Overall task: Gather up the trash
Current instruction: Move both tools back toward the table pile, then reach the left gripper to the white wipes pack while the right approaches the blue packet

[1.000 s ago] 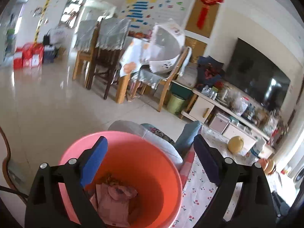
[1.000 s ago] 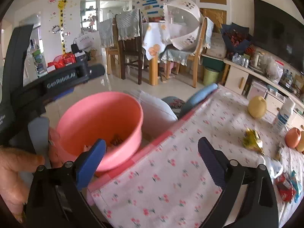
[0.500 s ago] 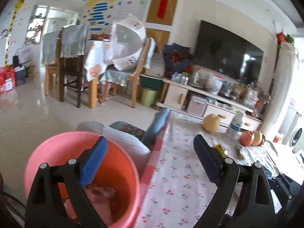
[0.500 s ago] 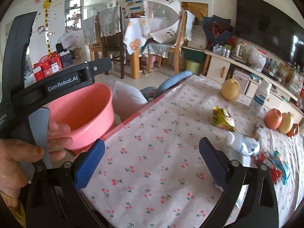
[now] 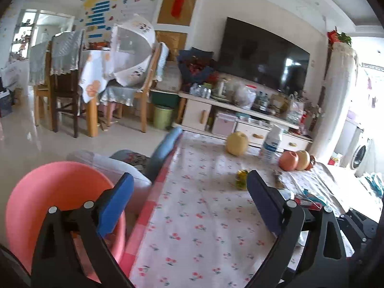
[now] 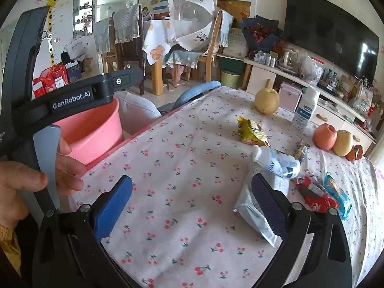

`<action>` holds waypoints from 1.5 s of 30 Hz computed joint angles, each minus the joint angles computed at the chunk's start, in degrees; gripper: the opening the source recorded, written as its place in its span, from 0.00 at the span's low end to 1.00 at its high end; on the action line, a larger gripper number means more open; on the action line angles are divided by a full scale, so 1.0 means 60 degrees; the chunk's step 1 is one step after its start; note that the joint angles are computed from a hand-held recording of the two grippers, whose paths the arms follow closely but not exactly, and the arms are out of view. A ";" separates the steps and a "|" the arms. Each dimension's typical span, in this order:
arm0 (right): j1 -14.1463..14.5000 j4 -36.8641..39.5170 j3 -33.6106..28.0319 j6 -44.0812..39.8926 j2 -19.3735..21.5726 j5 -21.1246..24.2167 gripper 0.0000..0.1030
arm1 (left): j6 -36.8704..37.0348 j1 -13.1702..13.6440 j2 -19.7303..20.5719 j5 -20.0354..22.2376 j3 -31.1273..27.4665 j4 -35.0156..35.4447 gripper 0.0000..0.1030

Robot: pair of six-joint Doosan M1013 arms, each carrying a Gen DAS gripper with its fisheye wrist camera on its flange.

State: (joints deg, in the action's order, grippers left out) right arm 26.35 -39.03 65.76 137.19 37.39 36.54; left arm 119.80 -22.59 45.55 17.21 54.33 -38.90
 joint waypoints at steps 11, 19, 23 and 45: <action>-0.0174 -0.1047 0.1003 0.1396 -0.0546 -0.0128 0.95 | -0.1330 -0.0398 0.0224 0.1299 -0.0572 0.2327 0.93; -0.0374 -0.1672 0.1654 0.2415 -0.0888 -0.0175 0.95 | -0.1963 -0.0726 0.0391 0.1996 -0.0924 0.3760 0.93; -0.0485 -0.1693 0.1884 0.2768 -0.1036 -0.0134 0.95 | -0.1899 -0.0807 0.0448 0.2175 -0.1031 0.3651 0.93; -0.1627 -0.1780 0.3447 0.5121 -0.2181 -0.0526 0.95 | -0.0948 -0.1365 0.1078 0.4326 -0.2080 0.2606 0.93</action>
